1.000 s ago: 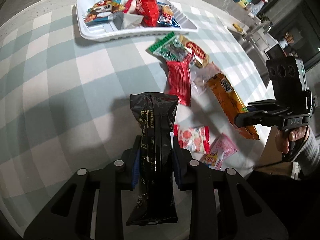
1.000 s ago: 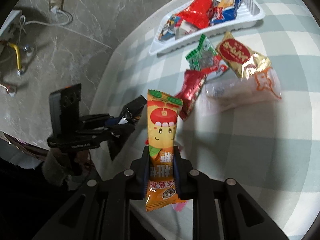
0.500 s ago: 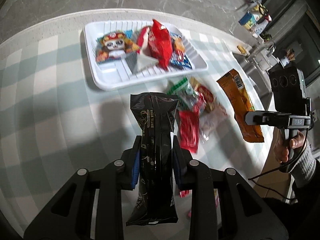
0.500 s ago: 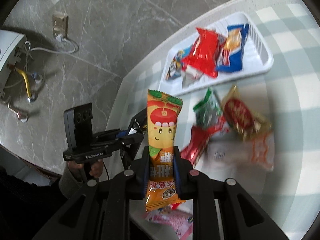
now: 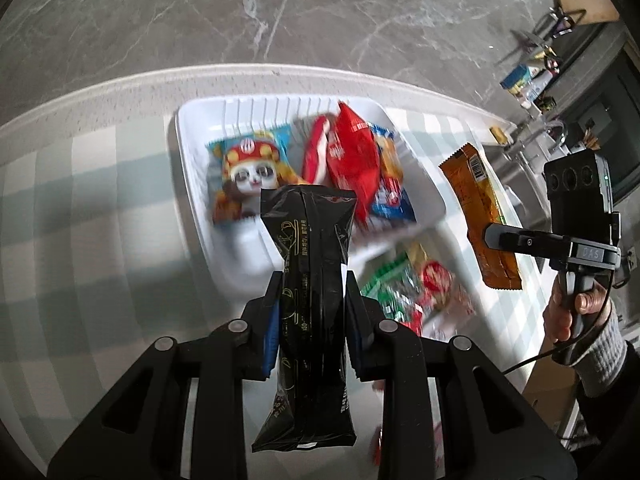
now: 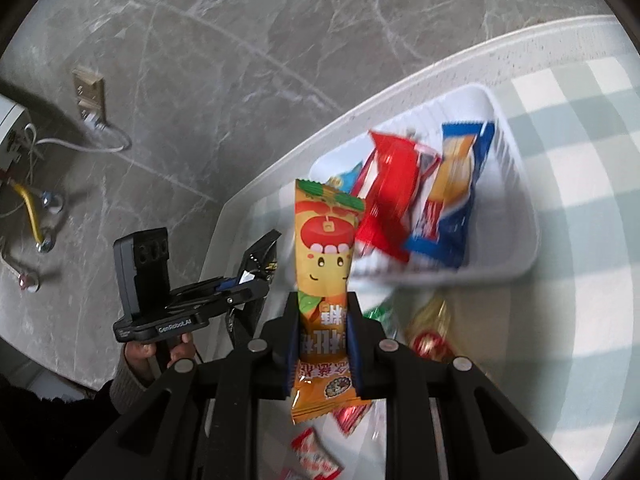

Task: Organize snacks
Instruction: 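Carry both bars toward the white tray and lower the orange-yellow bar in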

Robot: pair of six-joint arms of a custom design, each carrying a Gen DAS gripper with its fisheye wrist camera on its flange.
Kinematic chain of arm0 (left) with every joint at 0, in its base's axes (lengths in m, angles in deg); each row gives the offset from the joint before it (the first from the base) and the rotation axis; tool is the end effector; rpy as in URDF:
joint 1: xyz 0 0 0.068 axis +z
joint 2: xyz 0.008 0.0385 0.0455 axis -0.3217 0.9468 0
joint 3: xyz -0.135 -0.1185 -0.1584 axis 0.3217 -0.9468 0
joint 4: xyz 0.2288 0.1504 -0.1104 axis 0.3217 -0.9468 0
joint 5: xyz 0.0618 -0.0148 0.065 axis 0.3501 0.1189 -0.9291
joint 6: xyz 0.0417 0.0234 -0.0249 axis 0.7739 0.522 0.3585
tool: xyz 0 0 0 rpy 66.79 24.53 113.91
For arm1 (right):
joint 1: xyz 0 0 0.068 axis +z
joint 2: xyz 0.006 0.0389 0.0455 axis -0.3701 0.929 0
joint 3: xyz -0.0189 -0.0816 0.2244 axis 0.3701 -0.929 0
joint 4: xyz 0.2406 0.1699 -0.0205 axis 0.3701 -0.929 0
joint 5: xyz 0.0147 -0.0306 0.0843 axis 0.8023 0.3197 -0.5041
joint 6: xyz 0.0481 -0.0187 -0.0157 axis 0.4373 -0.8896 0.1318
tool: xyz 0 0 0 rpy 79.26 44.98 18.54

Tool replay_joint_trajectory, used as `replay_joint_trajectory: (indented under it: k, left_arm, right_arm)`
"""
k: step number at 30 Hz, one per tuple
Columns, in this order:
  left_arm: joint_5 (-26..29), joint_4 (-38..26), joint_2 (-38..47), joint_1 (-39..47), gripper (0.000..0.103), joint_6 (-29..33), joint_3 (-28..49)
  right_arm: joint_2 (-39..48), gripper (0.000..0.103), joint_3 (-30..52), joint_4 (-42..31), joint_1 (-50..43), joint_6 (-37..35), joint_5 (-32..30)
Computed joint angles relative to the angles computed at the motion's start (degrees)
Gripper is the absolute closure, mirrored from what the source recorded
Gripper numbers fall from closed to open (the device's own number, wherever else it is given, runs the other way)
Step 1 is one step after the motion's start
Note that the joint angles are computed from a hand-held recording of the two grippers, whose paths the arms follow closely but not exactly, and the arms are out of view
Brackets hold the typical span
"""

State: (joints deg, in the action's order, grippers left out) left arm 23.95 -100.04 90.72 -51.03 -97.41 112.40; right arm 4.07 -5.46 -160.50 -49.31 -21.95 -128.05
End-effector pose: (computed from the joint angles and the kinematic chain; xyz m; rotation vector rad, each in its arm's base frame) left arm 0.1749 -0.1175 0.1857 0.1613 2.6558 -0.5972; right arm 0.2187 -0.0849 0.1809 -0.0097 2.7230 1.2537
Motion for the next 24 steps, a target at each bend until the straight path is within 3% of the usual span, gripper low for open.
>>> replay_joint_trajectory:
  k: [14, 20, 24]
  left_arm:
    - [0.9, 7.9, 24.9, 5.2, 0.078, 5.9, 15.6]
    - [-1.2, 9.1, 33.8, 4.7, 0.078, 6.7, 22.4]
    - [-5.7, 9.3, 37.9, 3.0, 0.077, 6.9, 25.4]
  right_arm:
    - [10.3, 0.081, 6.5, 18.5, 7.5, 17.7, 1.9]
    - [13.6, 0.081, 7.3, 23.8, 8.9, 22.4, 3.6]
    - [13.6, 0.077, 7.3, 26.4, 11.0, 23.6, 6.2]
